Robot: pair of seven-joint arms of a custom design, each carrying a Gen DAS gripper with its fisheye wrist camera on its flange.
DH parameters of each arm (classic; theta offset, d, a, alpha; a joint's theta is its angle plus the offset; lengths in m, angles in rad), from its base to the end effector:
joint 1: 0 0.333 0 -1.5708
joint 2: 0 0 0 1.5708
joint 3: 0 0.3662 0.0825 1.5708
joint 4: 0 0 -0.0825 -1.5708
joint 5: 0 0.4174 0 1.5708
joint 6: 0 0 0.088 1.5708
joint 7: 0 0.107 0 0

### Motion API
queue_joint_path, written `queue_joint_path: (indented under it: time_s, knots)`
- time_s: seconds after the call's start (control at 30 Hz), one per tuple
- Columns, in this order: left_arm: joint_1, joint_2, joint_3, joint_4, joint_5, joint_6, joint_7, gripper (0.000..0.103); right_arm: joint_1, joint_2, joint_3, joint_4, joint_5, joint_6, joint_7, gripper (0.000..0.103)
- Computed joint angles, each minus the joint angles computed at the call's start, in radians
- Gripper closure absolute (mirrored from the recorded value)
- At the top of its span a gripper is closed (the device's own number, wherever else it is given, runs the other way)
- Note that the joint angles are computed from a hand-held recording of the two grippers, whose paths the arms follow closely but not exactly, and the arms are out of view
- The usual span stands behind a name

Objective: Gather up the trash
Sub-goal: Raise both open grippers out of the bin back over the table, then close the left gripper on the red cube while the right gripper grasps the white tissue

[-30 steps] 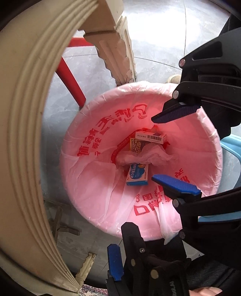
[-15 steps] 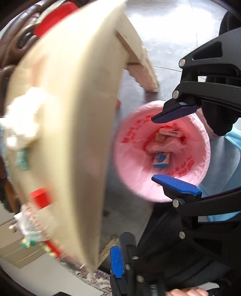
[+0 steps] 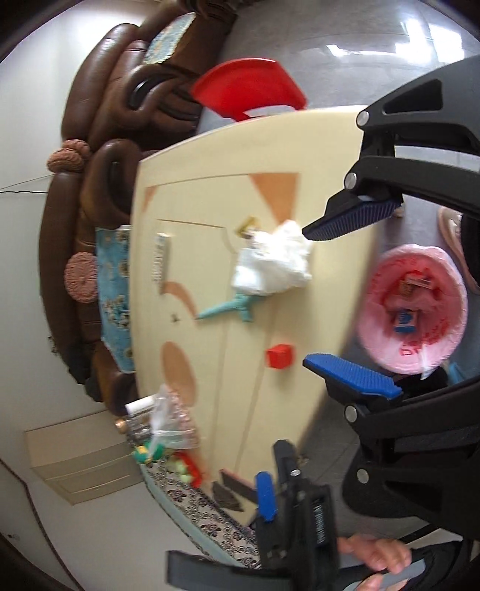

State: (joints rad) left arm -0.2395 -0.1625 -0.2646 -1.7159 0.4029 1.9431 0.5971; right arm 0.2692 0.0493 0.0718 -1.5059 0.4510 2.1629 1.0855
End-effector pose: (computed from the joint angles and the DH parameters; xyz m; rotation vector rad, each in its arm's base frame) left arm 0.4978 -0.2616 0.7350 -2.1946 1.4710 -0.4840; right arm 0.6071 0.2321 0.7502 -2.1784 1.0285 -0.2047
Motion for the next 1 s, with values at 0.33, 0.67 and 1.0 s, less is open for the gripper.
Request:
queue_joint_path:
  time_s: [0.33, 0.67, 1.0]
  knots:
    - [0.002, 0.089, 0.019, 0.127, -0.021, -0.047, 0.044, 0.032, -0.008, 0.150, 0.007, 0.237, -0.008, -0.115, 0.051, 0.040]
    - [0.027, 0.140, 0.052, 0.125, -0.142, -0.034, 0.075, 0.032, -0.021, 0.304, 0.016, 0.420, -0.012, -0.230, 0.126, 0.040]
    - [0.040, 0.188, 0.060, 0.155, -0.166, -0.051, 0.101, 0.032, -0.015, 0.390, 0.026, 0.501, -0.028, -0.275, 0.161, 0.040]
